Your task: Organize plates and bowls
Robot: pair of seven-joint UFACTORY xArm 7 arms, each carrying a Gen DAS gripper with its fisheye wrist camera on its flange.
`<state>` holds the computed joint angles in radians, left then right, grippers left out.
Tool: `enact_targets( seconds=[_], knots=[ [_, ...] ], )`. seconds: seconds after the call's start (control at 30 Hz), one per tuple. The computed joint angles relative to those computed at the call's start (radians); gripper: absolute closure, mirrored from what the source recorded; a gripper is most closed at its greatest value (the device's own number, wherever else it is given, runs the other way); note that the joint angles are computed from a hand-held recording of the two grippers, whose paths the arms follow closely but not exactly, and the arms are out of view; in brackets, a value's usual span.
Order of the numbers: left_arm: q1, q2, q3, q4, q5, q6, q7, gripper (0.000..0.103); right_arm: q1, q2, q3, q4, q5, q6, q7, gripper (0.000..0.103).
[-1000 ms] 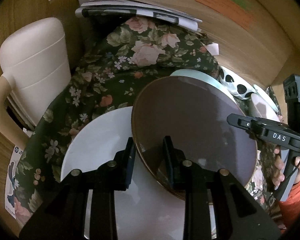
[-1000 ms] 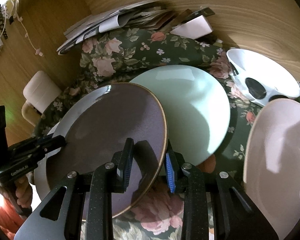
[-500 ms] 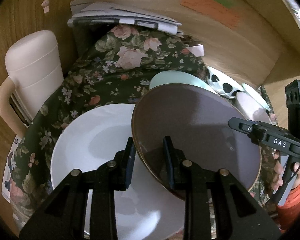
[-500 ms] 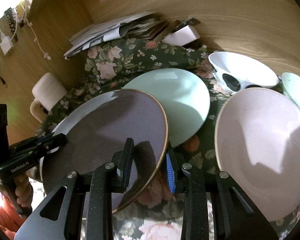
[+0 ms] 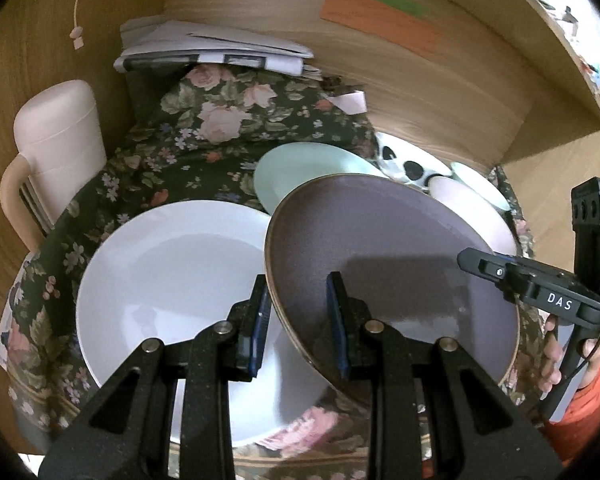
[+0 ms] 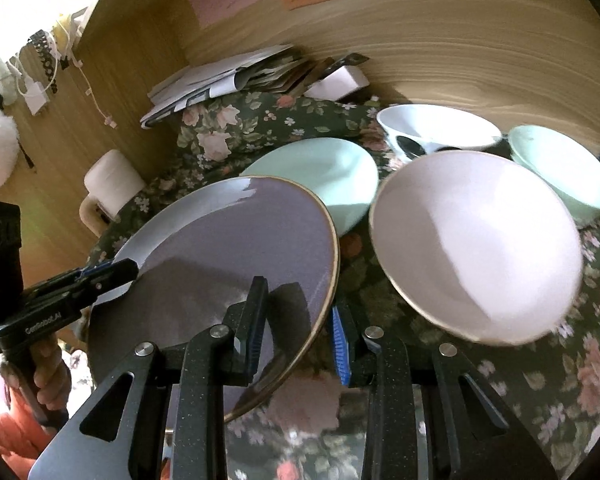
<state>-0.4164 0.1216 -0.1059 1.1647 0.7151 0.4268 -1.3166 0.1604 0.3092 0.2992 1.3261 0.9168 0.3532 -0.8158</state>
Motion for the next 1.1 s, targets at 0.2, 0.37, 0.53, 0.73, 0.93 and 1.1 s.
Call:
enact_targets(
  seconds=[0.2,0.37,0.53,0.73,0.93,1.1],
  knots=[
    [-0.028,0.005,-0.013,0.004,0.013,0.009,-0.027,0.076,-0.019,-0.065,-0.005,-0.081,0.081,-0.003,-0.072,0.077],
    [-0.049,0.015,-0.02,0.005,0.009,0.015,-0.047,0.076,-0.013,-0.096,-0.031,-0.123,0.162,0.013,-0.135,0.077],
    [-0.066,0.025,-0.022,0.003,0.005,0.012,-0.061,0.076,0.0,-0.123,-0.061,-0.166,0.21,0.024,-0.173,0.077],
    [-0.081,0.048,-0.021,0.012,-0.027,-0.002,-0.04,0.076,0.009,-0.14,-0.09,-0.203,0.233,0.03,-0.182,0.077],
    [-0.096,0.085,-0.012,0.034,-0.08,-0.015,0.011,0.076,0.008,-0.139,-0.105,-0.223,0.229,0.028,-0.171,0.077],
    [-0.109,0.12,0.001,0.06,-0.123,-0.02,0.06,0.076,0.005,-0.126,-0.107,-0.224,0.214,0.022,-0.141,0.077]
  ],
)
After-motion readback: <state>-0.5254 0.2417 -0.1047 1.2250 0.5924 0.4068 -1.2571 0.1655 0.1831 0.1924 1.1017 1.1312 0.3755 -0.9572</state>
